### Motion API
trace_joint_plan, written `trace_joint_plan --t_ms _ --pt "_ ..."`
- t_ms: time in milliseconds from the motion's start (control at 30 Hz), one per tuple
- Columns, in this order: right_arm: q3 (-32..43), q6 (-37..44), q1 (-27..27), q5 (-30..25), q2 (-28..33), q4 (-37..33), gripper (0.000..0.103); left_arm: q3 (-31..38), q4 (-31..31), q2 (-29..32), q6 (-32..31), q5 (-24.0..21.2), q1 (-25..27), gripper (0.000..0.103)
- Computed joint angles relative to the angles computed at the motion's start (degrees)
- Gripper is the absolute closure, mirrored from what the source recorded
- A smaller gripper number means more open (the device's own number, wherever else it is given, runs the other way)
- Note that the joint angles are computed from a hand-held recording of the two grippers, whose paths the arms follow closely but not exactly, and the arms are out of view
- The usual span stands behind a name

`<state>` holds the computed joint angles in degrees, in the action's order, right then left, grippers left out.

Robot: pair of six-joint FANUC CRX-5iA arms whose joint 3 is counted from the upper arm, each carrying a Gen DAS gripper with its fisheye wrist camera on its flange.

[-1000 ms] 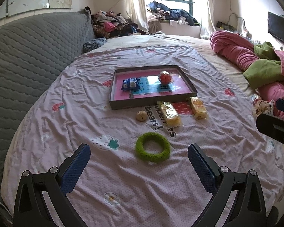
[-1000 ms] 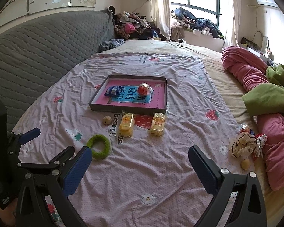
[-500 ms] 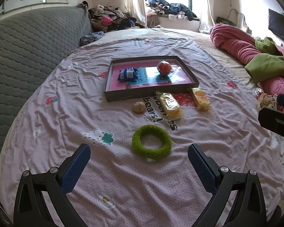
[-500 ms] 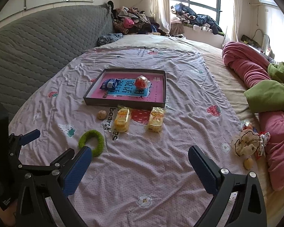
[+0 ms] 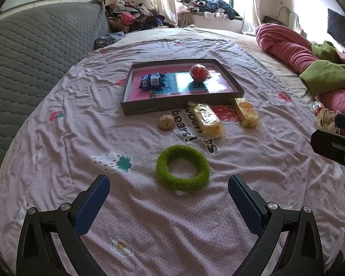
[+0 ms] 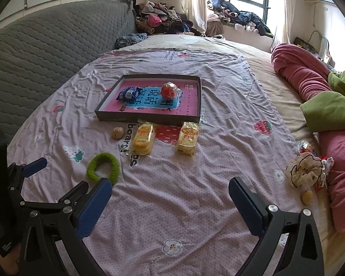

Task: Organize objects
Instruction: 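Move both tools toward the green ring and the yellow bread packet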

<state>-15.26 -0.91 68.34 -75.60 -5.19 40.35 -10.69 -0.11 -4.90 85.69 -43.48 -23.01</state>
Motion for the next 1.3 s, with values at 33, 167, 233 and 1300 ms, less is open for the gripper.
trace_joint_plan --t_ms 33,167,233,1300 --pt "-0.12 0.06 -0.2 0.19 0.07 -0.04 0.001 0.04 0.22 0.23 -0.12 0.05 0.04 0.001" --pt "-0.43 0.63 -1.21 1.15 0.33 -0.51 0.001 0.2 0.35 1.09 0.07 0.39 0.05 0.001" --pt "-0.43 1.19 -1.82 1.57 0.59 -0.97 0.001 0.4 0.44 1.7 0.11 0.43 0.0 0.001" --pt "-2.2 4.71 -10.2 7.79 3.64 -2.48 0.001 1.61 4.75 8.52 -1.69 3.61 0.94 0.001"
